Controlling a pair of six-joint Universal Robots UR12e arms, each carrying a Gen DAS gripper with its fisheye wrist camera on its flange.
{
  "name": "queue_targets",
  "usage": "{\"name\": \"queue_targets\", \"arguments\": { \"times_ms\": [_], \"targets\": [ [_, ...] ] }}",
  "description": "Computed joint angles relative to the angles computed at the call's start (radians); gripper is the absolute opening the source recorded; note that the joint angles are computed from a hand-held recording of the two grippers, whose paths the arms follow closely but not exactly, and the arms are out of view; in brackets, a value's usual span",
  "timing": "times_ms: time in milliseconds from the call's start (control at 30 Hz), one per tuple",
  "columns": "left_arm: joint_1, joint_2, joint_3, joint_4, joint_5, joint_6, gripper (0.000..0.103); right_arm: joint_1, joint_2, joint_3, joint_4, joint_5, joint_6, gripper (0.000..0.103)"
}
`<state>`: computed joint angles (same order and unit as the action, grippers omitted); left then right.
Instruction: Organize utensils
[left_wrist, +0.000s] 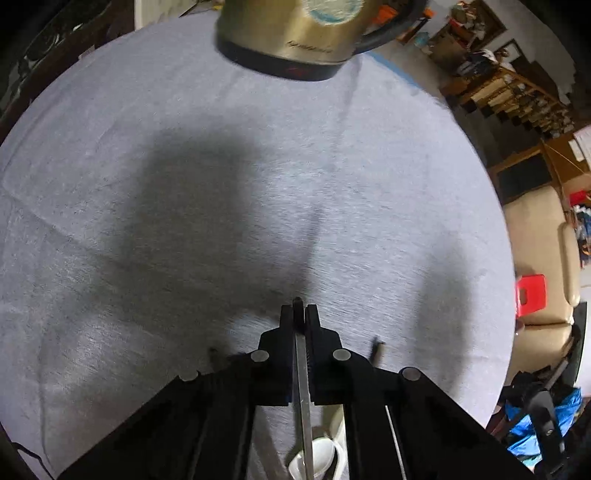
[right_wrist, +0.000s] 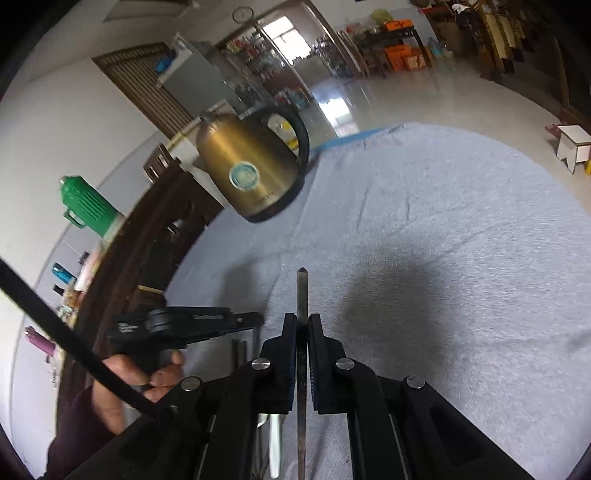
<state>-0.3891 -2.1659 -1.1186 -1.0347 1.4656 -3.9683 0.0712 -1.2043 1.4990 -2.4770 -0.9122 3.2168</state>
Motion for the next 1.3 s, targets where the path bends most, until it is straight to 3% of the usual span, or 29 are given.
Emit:
{"name": "queue_targets", "arguments": {
  "times_ms": [300, 667, 1067, 1300],
  "targets": [
    [-0.052, 0.085, -0.055, 0.123, 0.114, 0.06, 0.005, -0.043, -0.091, 0.109, -0.188, 0.072, 0.068, 0.007],
    [-0.133, 0.202, -0.116, 0.279, 0.29, 0.14, 0.005, -0.044, -0.215, 0.199, -0.358, 0.024, 0.05, 0.007],
    [-0.221, 0.292, -0.16, 0.412, 0.471, 0.267, 0.005, -0.052, -0.362, 0.277, -0.418, 0.064, -0.013, 0.007],
    [-0.271, 0.345, -0.208, 0.473, 0.556, 0.323, 0.005, -0.048, -0.432, 0.311, -0.377, 0.089, -0.076, 0.007]
  ]
}}
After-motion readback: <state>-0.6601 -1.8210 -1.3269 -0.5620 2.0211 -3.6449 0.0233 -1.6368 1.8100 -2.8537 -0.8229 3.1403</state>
